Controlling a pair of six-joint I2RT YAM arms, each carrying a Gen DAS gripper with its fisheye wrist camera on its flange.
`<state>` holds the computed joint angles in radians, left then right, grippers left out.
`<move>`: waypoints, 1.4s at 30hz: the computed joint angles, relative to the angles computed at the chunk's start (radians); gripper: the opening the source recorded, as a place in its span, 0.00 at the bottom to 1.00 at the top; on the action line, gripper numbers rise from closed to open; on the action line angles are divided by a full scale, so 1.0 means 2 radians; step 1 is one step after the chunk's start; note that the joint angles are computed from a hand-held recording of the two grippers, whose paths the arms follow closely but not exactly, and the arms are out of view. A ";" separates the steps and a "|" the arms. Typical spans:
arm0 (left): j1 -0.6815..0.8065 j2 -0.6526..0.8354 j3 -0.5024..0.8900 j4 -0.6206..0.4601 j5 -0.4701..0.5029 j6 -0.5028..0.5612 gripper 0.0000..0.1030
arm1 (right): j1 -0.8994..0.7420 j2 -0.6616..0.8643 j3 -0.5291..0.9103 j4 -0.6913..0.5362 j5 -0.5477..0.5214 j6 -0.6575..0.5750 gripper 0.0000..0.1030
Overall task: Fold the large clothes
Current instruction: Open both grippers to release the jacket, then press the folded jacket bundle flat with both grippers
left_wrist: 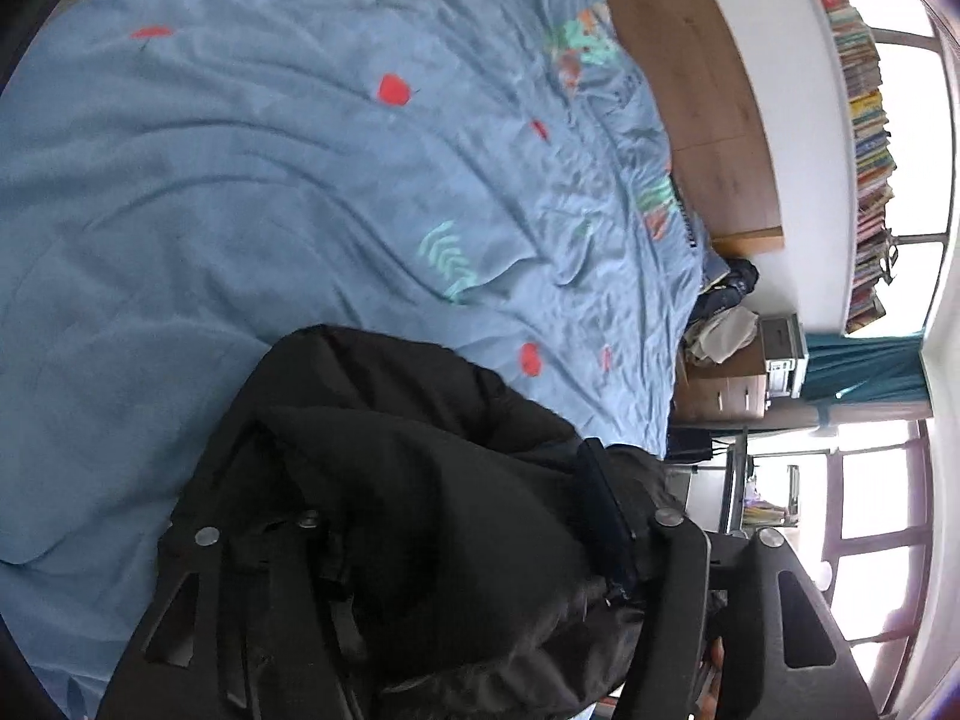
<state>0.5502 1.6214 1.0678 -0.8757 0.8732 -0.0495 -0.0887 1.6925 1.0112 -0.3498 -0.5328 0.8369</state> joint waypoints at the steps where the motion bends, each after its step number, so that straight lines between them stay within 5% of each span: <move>1: 0.001 -0.006 0.006 -0.010 -0.001 0.004 0.63 | -0.003 -0.009 0.000 -0.001 -0.002 0.004 0.50; 11: 0.035 -0.067 0.047 -0.057 0.003 0.013 0.74 | -0.006 -0.078 0.025 -0.046 -0.011 0.000 0.60; 19: -0.001 -0.174 0.041 -0.093 -0.088 0.069 0.77 | 0.018 -0.167 0.018 -0.073 0.017 -0.020 0.61; 25: -0.124 -0.309 -0.082 -0.038 -0.190 0.038 0.77 | 0.126 -0.196 0.029 -0.130 0.103 -0.095 0.61; 32: -0.347 -0.424 -0.220 0.045 -0.329 -0.080 0.77 | 0.291 -0.196 -0.033 -0.081 0.199 -0.107 0.61; 37: -0.485 -0.444 -0.267 0.087 -0.430 -0.149 0.77 | 0.395 -0.163 -0.063 -0.032 0.272 -0.095 0.61; 42: -0.555 -0.415 -0.293 0.142 -0.485 -0.163 0.77 | 0.450 -0.116 -0.068 -0.002 0.320 -0.111 0.61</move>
<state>-0.5592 0.7918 0.4808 -0.5925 -0.0971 -0.3761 0.8105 1.4609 0.8748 -0.3541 0.1071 0.6148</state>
